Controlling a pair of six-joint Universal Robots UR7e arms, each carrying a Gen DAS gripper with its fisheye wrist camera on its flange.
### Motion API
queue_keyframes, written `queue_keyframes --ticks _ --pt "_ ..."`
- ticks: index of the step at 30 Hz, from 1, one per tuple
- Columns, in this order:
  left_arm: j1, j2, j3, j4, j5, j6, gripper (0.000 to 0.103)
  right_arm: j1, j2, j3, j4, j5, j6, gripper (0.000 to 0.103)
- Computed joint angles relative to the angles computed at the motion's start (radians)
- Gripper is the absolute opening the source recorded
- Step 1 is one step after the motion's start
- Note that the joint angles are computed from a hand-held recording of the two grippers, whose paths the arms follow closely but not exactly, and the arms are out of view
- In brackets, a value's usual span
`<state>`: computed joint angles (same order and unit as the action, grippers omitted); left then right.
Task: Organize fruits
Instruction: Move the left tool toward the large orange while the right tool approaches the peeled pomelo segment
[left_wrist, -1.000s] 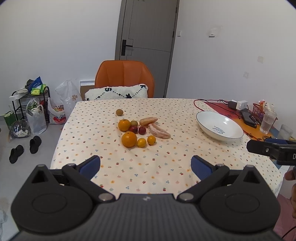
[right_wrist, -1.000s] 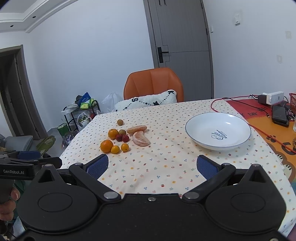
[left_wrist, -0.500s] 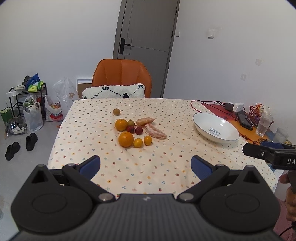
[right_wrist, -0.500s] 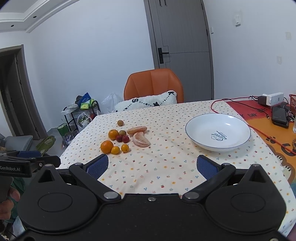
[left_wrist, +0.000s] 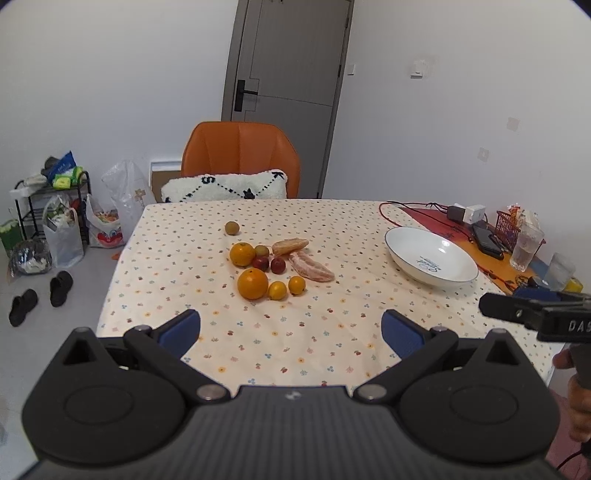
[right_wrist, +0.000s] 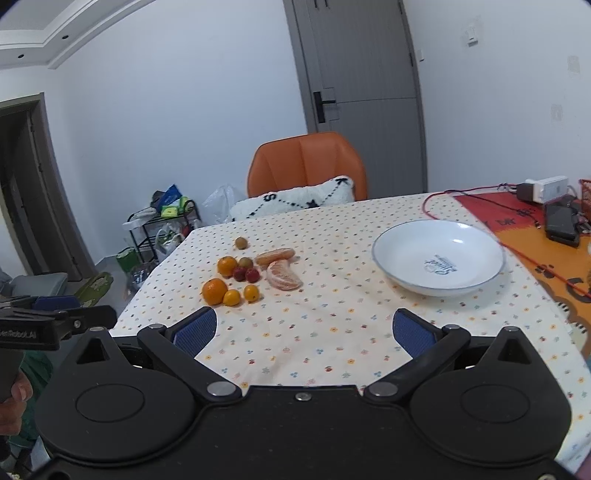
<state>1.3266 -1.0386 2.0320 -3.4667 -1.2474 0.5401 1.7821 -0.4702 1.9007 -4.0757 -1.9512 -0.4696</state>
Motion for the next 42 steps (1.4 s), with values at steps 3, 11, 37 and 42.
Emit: queue_keyframes --ticks 3,11,37,42 --pt "0.008 0.017 -0.024 0.004 0.0 0.001 0.103 -0.004 0.01 -0.021 0.031 -0.004 0.009 0.103" --pt "0.038 0.057 -0.107 0.05 -0.051 -0.049 0.103 -0.035 0.023 -0.084 0.116 0.039 0.029 0.103" --pt "0.066 0.267 -0.405 0.161 -0.004 -0.056 0.098 -0.114 0.088 -0.376 0.443 0.192 -0.026 0.102" --pt "0.073 0.304 -0.468 0.196 0.01 -0.073 0.087 -0.126 0.103 -0.436 0.528 0.219 -0.028 0.096"
